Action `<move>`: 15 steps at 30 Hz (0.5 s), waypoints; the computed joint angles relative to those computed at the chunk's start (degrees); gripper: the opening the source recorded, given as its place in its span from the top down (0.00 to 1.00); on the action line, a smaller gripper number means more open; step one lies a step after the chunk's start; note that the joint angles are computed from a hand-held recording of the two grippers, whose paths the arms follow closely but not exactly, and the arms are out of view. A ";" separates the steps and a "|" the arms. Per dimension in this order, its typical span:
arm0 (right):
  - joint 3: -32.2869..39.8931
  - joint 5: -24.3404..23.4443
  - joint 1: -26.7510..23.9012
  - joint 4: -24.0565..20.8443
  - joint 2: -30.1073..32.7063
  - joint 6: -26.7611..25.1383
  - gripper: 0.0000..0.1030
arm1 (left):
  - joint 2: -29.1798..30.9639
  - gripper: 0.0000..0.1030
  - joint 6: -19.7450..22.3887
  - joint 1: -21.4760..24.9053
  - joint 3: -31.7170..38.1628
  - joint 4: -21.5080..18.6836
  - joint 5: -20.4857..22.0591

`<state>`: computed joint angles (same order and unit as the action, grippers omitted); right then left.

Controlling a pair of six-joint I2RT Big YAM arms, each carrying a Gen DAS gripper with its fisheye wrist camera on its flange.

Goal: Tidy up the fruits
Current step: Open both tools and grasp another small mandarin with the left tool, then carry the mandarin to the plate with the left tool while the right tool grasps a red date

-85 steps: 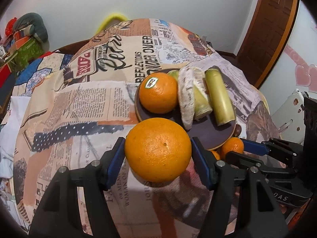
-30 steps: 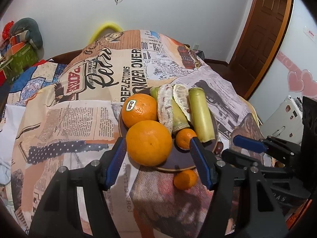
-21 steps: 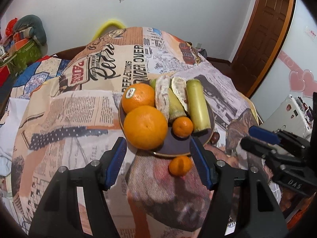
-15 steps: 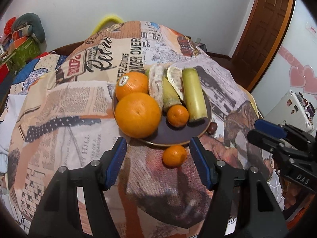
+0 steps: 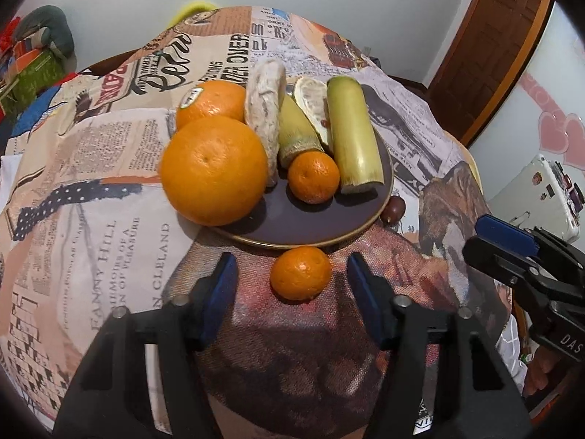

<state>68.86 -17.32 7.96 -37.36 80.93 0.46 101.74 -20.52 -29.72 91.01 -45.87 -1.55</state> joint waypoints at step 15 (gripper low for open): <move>2.54 -0.07 0.72 -0.41 4.30 -0.22 0.62 | -1.54 0.67 0.29 0.55 -1.73 2.39 1.86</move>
<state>71.40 -17.40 8.68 -37.77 85.23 0.24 100.20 -20.23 -29.17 89.27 -43.49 0.31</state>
